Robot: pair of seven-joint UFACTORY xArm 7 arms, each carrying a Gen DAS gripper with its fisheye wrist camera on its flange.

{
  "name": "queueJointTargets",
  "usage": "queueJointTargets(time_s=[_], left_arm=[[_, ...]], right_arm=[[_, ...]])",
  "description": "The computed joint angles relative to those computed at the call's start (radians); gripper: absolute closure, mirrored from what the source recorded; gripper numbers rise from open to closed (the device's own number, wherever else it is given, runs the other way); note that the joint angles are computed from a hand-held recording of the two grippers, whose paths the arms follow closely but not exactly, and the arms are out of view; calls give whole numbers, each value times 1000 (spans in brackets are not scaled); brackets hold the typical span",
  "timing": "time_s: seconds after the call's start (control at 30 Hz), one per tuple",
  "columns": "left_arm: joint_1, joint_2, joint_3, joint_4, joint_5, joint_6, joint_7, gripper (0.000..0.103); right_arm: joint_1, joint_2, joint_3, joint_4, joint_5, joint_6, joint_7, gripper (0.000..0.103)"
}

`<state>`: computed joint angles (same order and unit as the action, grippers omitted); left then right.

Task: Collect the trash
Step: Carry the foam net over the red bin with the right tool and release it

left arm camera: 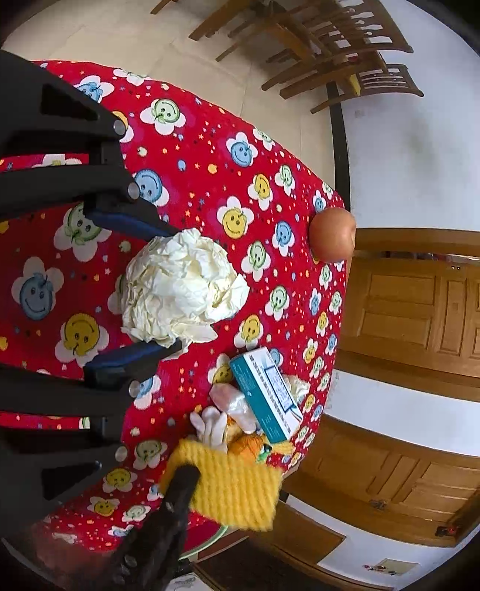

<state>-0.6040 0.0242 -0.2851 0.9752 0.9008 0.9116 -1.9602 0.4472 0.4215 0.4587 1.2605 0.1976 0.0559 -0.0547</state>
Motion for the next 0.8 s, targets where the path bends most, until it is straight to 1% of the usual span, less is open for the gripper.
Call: queueJointTargets(time_s=[0.1, 0.2, 0.27, 0.33, 0.47, 0.57, 0.63, 0.67, 0.7, 0.73, 0.8], left_arm=[[-3, 5, -2, 19, 6, 5, 11, 51], [-7, 10, -2, 41, 12, 1, 29, 51], [-11, 17, -1, 63, 16, 5, 49, 51], [-16, 30, 0, 94, 21, 9, 79, 51], [-19, 57, 13, 158, 23, -28, 148, 51], [-33, 94, 23, 226, 23, -32, 213, 51], [-46, 125, 31, 279, 17, -40, 263, 51], [-52, 139, 37, 300, 12, -50, 283, 51], [-58, 156, 43, 326, 4, -63, 305, 51], [-64, 174, 50, 353, -4, -74, 328, 51], [-81, 214, 65, 410, -17, -84, 373, 51]], right_arm=[[-13, -64, -12, -73, 7, -46, 19, 95], [-53, -121, 1, -143, 19, -81, 34, 95], [-61, -153, -13, -183, 15, -99, 55, 95], [-85, -181, -10, -218, 17, -112, 70, 95], [-97, -232, -53, -280, 10, -120, 122, 95], [-98, -263, -90, -323, 5, -123, 159, 95], [-118, -279, -93, -348, 12, -126, 171, 95], [-112, -288, -108, -361, 7, -127, 183, 95], [-89, -297, -147, -373, -11, -126, 209, 95], [-49, -305, -205, -384, -47, -123, 250, 95], [-14, -319, -270, -405, -100, -120, 308, 95]])
